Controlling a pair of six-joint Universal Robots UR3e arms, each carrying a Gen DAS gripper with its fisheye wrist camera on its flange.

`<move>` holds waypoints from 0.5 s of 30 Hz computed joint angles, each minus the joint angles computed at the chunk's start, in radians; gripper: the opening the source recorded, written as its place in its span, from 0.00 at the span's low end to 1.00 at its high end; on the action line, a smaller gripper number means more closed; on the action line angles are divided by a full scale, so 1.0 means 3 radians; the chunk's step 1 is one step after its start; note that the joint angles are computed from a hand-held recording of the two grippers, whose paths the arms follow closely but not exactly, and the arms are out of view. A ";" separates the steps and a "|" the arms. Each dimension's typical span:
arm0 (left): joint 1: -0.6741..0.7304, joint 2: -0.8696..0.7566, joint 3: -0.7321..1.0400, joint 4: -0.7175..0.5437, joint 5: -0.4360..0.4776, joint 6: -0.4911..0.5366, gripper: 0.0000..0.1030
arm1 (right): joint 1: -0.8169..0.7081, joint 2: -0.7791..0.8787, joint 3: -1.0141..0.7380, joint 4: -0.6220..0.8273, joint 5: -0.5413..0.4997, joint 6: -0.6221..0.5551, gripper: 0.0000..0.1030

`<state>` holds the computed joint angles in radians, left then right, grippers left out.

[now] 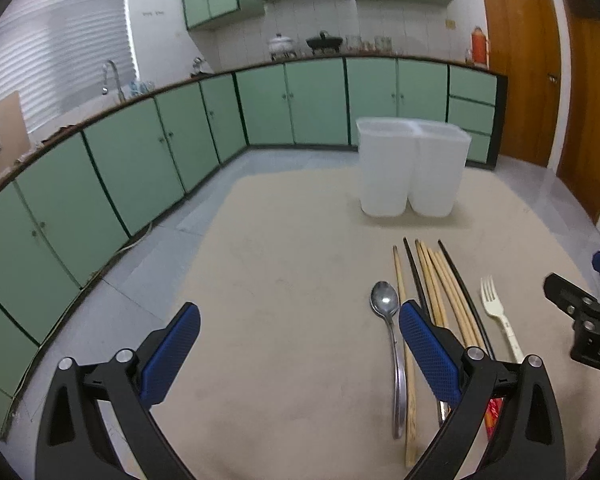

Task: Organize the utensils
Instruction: 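Move the right tool over the white fork while the left tool moves over the metal spoon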

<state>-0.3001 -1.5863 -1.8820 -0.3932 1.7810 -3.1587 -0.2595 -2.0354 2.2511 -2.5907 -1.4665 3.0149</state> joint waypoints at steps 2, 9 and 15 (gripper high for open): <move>-0.0030 -0.0158 0.0079 0.0004 0.0010 0.0013 0.94 | -0.0022 0.0187 -0.0061 -0.0034 0.0032 0.0000 0.93; 0.0029 -0.0515 0.0323 -0.0108 -0.0042 0.0034 0.94 | 0.0164 0.0985 -0.0307 -0.0242 -0.0092 0.0072 0.71; 0.0070 -0.0618 0.0437 -0.0217 -0.0163 0.0036 0.94 | 0.0204 0.1275 -0.0477 -0.0197 -0.0092 0.0107 0.59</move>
